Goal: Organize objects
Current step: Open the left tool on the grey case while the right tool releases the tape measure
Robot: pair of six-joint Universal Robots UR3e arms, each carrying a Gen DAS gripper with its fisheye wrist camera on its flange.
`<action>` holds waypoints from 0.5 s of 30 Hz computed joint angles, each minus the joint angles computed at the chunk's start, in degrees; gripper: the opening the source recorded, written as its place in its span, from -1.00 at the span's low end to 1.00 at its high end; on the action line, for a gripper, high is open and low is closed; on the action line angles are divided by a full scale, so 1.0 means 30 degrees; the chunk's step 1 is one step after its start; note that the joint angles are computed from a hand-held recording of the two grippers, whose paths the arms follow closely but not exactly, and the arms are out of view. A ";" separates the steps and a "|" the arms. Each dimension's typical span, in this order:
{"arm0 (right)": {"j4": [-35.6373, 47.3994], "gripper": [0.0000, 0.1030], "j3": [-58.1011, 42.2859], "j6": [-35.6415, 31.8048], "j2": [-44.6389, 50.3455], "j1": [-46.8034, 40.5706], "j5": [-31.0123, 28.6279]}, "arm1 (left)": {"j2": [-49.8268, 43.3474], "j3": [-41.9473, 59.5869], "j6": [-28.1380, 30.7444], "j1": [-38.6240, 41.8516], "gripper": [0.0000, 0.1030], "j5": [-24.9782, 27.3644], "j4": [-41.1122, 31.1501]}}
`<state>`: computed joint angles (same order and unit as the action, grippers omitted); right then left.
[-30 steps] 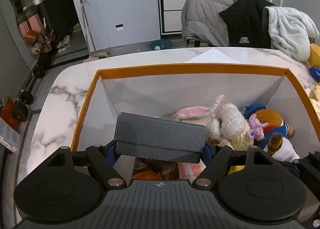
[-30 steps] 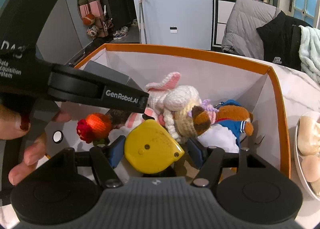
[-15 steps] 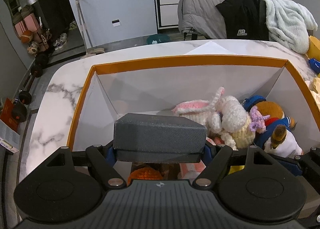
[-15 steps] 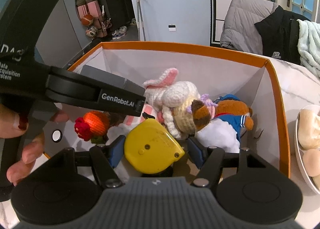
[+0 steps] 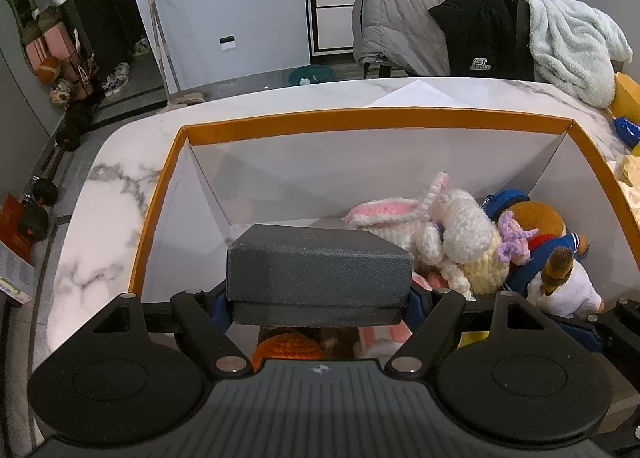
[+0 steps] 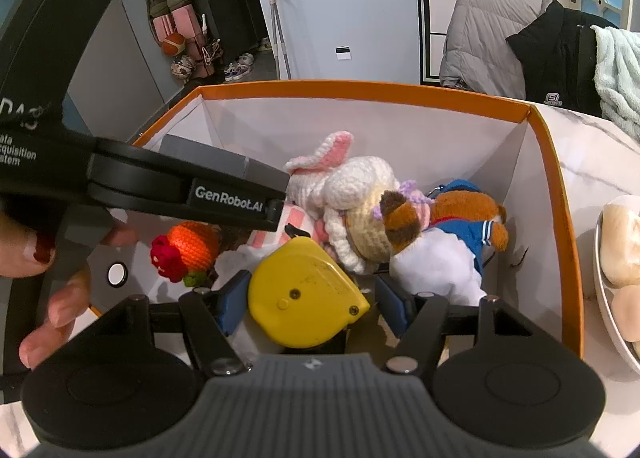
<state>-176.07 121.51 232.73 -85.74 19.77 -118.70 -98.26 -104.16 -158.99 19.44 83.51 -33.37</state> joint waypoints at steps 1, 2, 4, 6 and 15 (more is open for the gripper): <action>-0.0062 0.35 0.0008 0.0047 0.0036 0.0002 -0.0040 | 0.0003 0.0053 -0.0044 0.0075 0.76 -0.0150 -0.0149; -0.0095 0.37 0.0035 0.0099 0.0038 0.0012 -0.0068 | 0.0021 0.0116 -0.0096 0.0189 0.76 -0.0339 -0.0342; -0.0183 0.43 0.0058 0.0236 0.0092 0.0092 -0.0256 | 0.0103 0.0107 -0.0236 0.0423 0.76 -0.0706 -0.0569; -0.0311 0.47 0.0129 0.0354 0.0071 0.0159 -0.0335 | 0.0205 0.0060 -0.0315 0.0647 0.76 -0.1065 -0.0784; 0.0455 0.58 -0.0362 0.0785 -0.0088 0.1062 -0.1623 | 0.0654 -0.0558 -0.0418 0.0853 0.77 -0.1358 -0.0292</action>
<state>-174.71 120.43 235.09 -86.00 22.95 -123.57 -96.30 -105.83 -160.25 22.00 79.43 -34.24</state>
